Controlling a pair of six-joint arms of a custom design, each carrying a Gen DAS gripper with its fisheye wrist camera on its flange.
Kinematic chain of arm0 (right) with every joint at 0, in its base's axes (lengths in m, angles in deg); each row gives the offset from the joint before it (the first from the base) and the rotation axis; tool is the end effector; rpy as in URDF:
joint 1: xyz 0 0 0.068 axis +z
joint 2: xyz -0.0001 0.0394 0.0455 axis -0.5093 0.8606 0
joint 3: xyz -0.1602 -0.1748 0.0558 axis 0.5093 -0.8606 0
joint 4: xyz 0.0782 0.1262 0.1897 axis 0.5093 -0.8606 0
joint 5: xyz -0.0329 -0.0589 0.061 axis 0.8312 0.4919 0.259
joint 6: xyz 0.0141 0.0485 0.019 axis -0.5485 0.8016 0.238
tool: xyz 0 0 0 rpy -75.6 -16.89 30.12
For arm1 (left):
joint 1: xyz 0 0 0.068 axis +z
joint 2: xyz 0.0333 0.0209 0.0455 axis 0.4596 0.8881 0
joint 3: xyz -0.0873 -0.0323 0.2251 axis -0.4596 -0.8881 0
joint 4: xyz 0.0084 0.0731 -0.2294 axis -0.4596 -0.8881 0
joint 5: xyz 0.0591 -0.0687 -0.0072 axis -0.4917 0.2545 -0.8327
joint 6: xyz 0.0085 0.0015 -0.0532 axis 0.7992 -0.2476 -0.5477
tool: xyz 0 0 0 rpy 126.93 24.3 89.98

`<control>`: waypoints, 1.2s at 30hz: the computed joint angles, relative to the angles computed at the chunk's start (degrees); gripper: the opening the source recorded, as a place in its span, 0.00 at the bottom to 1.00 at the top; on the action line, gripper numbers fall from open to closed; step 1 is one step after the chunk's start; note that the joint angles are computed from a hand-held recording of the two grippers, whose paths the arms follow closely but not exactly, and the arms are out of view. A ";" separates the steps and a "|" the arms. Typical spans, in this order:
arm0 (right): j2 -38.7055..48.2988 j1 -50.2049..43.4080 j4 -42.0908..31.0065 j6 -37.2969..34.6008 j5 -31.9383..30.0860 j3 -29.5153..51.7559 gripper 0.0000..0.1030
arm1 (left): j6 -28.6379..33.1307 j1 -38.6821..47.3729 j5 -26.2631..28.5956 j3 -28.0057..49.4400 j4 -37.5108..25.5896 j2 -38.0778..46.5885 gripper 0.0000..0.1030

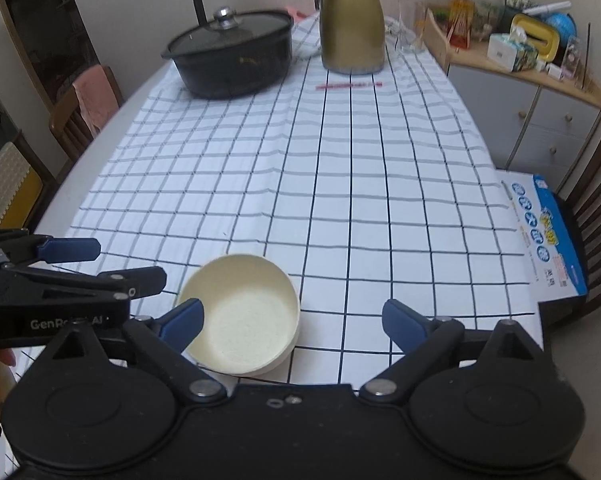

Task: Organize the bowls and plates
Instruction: 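Move both grippers to the cream bowl rim and close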

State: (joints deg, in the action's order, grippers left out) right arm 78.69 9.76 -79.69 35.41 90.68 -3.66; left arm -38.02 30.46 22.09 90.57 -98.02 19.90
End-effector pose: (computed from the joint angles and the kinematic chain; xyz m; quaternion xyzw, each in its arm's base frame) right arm 0.2306 0.1839 0.1508 -0.0204 0.9512 0.0693 0.2999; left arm 0.2982 0.0077 0.1510 0.1451 0.9507 -0.0697 0.2650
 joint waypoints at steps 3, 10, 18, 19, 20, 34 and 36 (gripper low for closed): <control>3.38 -1.14 1.77 -1.53 -1.35 0.47 0.88 | -0.63 -1.18 -1.49 0.63 2.24 3.93 0.72; 9.88 -3.10 4.46 -4.11 -4.54 2.15 0.76 | -1.88 -2.84 -3.07 3.03 4.49 11.68 0.72; 15.66 -4.18 4.87 -4.97 -6.78 5.10 0.70 | -3.19 -3.53 -4.16 6.80 4.41 17.66 0.72; 16.16 -4.26 4.91 -5.10 -7.08 5.41 0.68 | -3.38 -3.65 -4.21 7.10 4.40 18.09 0.71; 16.66 -4.37 4.89 -5.16 -7.31 5.78 0.66 | -3.62 -3.82 -4.33 7.61 4.15 18.66 0.71; 19.94 -5.00 2.58 -3.94 -9.45 9.19 0.29 | -2.43 -5.49 -4.48 7.86 2.05 18.45 0.30; 20.14 -5.03 2.05 -3.72 -9.54 9.54 0.25 | -2.38 -5.50 -4.38 8.31 1.28 18.54 0.26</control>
State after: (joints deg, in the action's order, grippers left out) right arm 98.83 4.73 -77.63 31.70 81.14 5.88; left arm -40.40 24.96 17.71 98.88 -96.74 38.43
